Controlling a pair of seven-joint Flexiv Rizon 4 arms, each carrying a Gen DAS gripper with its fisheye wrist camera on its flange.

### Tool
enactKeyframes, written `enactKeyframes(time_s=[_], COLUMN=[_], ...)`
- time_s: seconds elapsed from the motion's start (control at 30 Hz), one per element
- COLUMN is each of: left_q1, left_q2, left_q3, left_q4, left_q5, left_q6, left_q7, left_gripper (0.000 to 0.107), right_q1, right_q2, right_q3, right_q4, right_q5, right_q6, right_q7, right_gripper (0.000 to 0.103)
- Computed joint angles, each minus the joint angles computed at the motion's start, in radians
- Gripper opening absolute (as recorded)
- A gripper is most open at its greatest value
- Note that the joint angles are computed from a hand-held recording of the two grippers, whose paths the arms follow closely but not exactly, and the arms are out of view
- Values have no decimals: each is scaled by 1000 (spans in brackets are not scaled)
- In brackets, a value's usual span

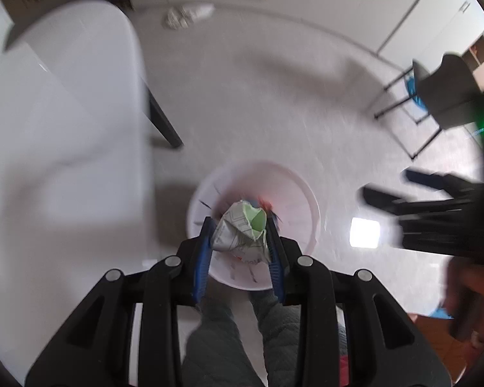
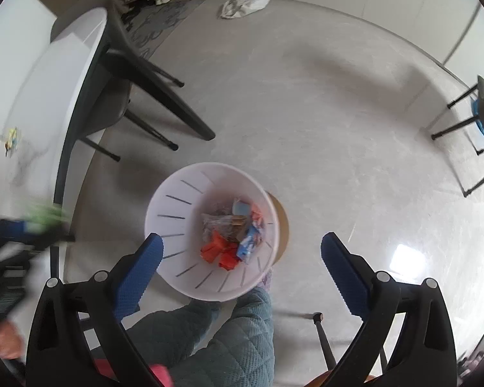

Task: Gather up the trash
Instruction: 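Drop the blue box and green paper into the wastebasket, opening both tools, then move both tools back over the table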

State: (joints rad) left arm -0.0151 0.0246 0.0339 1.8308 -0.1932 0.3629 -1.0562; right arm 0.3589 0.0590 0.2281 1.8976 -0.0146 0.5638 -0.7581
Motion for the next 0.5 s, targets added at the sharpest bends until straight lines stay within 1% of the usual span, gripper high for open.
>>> enactKeyframes(time_s=[0.07, 0.13, 0.17, 0.23, 0.37, 0.5], left_q1=[-10, -20, -25, -31, -40, -35], left_q2=[-25, -40, -43, -39, -19, 5], left_q3=[-11, -17, -18, -19, -23, -18], left_q4=[20, 40, 53, 68, 57, 16], left_q5=[3, 13, 9, 6, 5, -19], left_q6=[1, 12, 20, 26, 26, 40], left_q7=[-16, -38, -44, -50, -57, -62], left_gripper=[39, 60, 63, 77, 89, 92], right_q1=[-10, -18, -21, -26, -31, -29], right_q2=[21, 32, 38, 46, 53, 56], right_q3=[-5, -9, -10, -12, -17, -16], right_q4=[15, 30, 39, 49, 52, 26], right_q5=[16, 26, 32, 46, 71, 62], right_q6=[-4, -5, -7, -11, -19, -13], right_q7=[-8, -17, -19, -21, -33, -46], right_gripper=[98, 98, 98, 98, 98, 98])
